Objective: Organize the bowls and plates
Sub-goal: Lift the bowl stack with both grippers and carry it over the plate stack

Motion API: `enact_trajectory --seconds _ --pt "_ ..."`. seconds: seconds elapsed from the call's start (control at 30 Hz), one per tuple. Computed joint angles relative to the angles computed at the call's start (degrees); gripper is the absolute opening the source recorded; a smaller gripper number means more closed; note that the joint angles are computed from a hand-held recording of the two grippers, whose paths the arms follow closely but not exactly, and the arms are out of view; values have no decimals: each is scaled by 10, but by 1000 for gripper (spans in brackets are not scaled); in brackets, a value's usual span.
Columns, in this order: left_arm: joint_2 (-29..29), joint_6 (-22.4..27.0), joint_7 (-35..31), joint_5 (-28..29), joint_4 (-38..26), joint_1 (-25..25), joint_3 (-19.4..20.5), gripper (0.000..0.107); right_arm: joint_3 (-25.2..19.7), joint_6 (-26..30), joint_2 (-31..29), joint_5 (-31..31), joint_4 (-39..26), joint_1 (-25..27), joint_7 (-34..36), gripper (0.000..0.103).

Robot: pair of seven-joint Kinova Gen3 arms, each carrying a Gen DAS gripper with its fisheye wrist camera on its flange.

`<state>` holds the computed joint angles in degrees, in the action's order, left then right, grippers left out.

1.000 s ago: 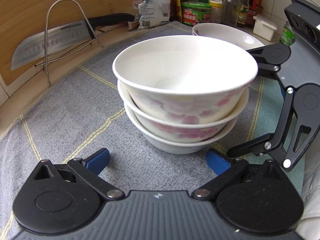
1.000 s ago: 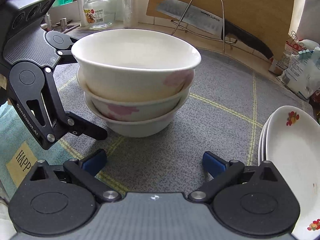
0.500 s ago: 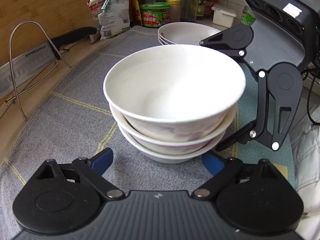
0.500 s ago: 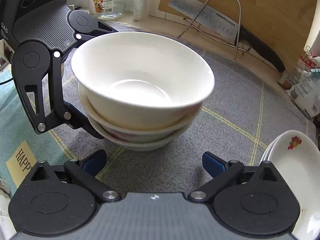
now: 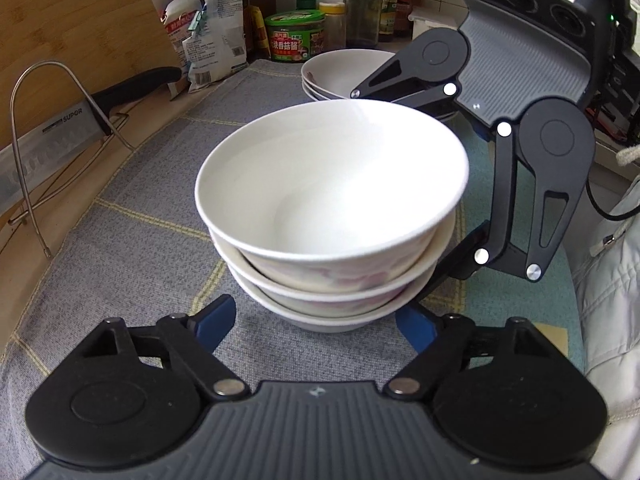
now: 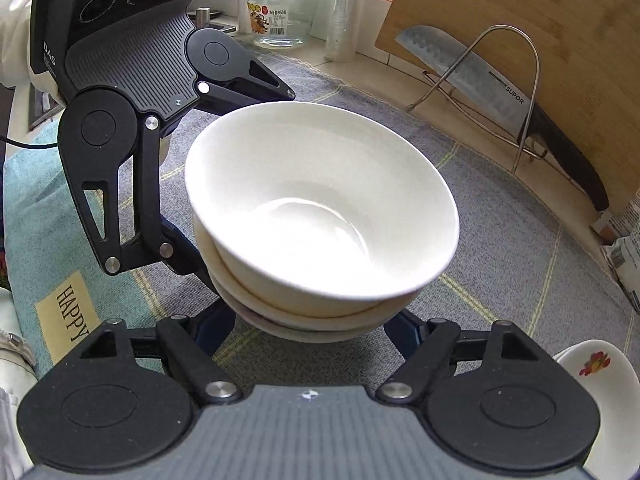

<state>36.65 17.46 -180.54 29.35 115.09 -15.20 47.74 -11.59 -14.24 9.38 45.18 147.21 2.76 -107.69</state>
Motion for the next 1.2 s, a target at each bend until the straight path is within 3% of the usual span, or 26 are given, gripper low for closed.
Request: enact_trajectory --seconds 0.2,0.37,0.5,0.8,1.03,1.2 --pt "2 10 -15 -8 -8 4 -3 84 -2 13 -7 25 -5 -5 -12 84" --pt "1 19 -39 -10 -14 9 -8 81 -12 7 -7 103 -9 22 -64 83" --pt "-1 26 -55 -5 -17 15 -15 81 6 10 -9 94 -7 1 -33 83" --pt "-4 36 -88 22 -21 25 -32 79 8 13 -12 98 -6 -4 -50 82" --pt "-15 40 -99 46 -21 39 -52 79 0 25 -14 119 -12 -3 -78 82" --pt "-26 43 -103 63 -16 46 -64 79 -3 22 -17 169 -13 5 -120 82"
